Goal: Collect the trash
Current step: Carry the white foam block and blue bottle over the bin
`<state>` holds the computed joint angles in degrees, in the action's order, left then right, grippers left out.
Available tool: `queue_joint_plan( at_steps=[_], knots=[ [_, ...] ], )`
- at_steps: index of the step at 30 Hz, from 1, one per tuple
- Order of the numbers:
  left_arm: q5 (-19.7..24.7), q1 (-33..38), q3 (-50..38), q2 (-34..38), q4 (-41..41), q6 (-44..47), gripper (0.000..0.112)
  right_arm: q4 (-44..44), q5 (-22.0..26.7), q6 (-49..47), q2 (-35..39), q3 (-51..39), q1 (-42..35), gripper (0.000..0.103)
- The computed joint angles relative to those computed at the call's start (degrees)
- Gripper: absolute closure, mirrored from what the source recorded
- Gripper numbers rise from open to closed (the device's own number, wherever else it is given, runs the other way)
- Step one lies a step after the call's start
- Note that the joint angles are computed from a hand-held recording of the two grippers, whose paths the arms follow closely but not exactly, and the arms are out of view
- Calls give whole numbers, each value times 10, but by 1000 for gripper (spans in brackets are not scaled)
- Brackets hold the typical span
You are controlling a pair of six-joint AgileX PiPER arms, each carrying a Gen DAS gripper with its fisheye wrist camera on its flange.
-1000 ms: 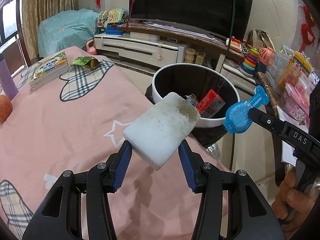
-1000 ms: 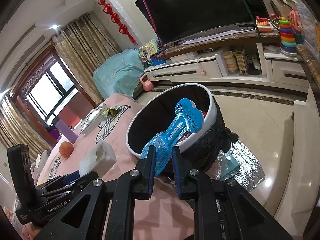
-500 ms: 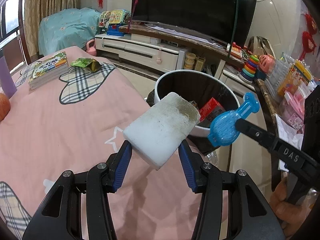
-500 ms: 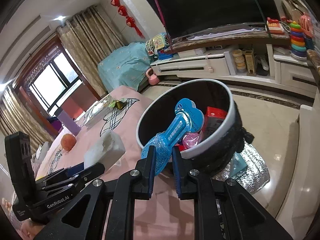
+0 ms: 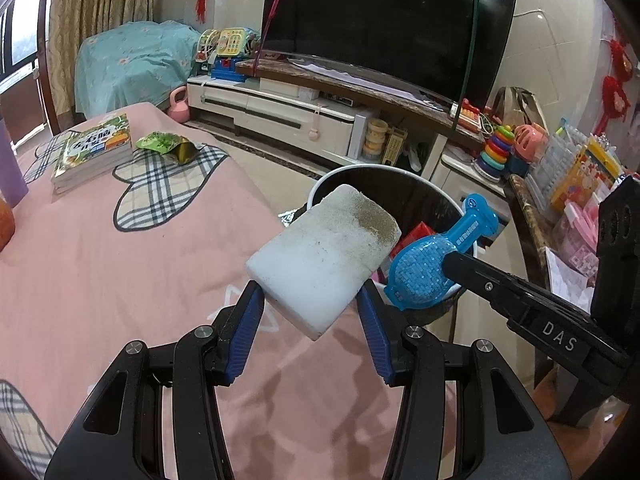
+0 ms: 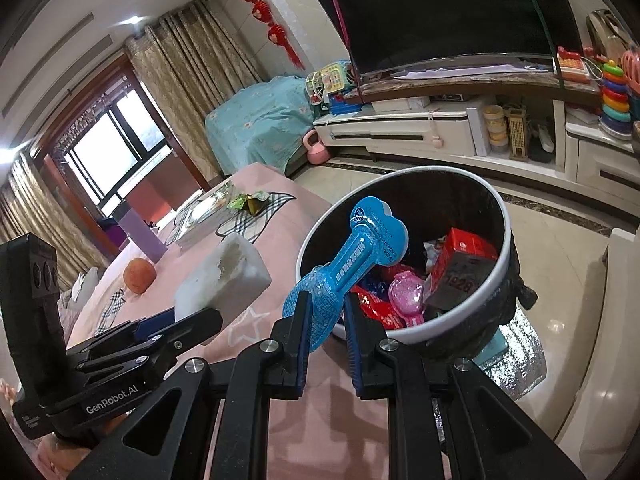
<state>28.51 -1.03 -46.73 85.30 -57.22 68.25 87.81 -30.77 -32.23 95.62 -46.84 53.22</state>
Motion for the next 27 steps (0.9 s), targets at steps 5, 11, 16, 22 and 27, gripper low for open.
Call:
queue_joint_plan(
  at_steps=[5, 11, 16, 22, 27],
  knots=[
    [-4, -14, -15, 13, 3, -11, 64, 20, 2, -35, -3, -10, -12, 87],
    [-8, -28, -36, 30, 14, -31, 64, 34, 9, -61, -3, -18, -28, 87],
    [-9, -35, -49, 42, 21, -41, 64, 35, 14, -67, 1, -22, -36, 87],
    [-16, -48, -60, 54, 33, -58, 64, 36, 19, -73, 0, -23, -46, 87],
    [-22, -58, -70, 61, 44, -72, 64, 39, 21, -80, -5, -21, -54, 87]
  ],
)
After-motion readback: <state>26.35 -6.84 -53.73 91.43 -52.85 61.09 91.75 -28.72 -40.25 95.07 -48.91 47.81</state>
